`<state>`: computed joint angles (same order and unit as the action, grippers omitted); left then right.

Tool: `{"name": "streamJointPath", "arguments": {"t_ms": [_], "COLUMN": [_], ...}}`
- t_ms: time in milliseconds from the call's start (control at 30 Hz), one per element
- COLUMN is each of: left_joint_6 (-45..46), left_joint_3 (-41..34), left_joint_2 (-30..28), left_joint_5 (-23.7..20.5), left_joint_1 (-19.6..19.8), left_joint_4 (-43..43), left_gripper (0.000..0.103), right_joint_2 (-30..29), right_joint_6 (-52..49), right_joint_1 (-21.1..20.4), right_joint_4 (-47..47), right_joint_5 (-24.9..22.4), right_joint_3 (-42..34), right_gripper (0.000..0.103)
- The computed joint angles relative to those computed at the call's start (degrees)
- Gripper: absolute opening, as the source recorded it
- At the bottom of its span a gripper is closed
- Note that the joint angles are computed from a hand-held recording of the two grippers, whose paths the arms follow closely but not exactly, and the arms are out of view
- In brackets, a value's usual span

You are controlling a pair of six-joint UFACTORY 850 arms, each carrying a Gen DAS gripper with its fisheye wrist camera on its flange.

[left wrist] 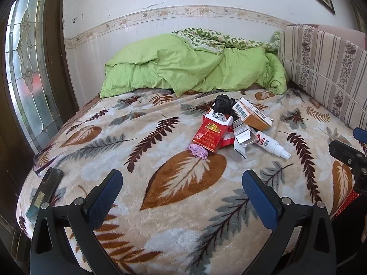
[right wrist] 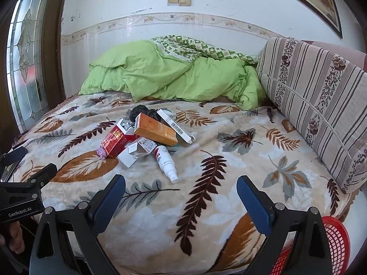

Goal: Collect trash

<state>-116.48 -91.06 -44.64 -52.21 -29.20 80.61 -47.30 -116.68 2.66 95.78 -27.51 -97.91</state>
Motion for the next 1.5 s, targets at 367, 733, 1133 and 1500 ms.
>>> {"name": "streamJointPath", "arguments": {"t_ms": [367, 733, 1133, 1500], "left_joint_6": [0.09, 0.21, 0.66, -2.12], "left_joint_3": [-0.20, -0.47, -0.51, 2.42], "left_joint_2": [-0.16, -0.28, -0.27, 1.76], "left_joint_5": [-0.18, -0.25, -0.12, 9.92], "left_joint_1": [-0.09, -0.10, -0.07, 3.45], "left_joint_4": [-0.15, -0.40, -0.73, -6.61], "left_gripper": [0.103, 0.103, 0.103, 0.103], "right_joint_2": [-0.33, -0.45, -0.53, -8.84], "right_joint_6": [1.41, 2.36, 2.21, 32.01], "right_joint_1": [-0.48, -0.44, -0.33, 0.22], "right_joint_4": [-0.85, -1.56, -1.90, -27.63], "right_joint_5": [-0.76, -0.84, -0.79, -9.04], "right_joint_3": [-0.70, -0.90, -0.81, -15.16], "right_gripper": [0.099, 0.099, 0.098, 0.082]}}
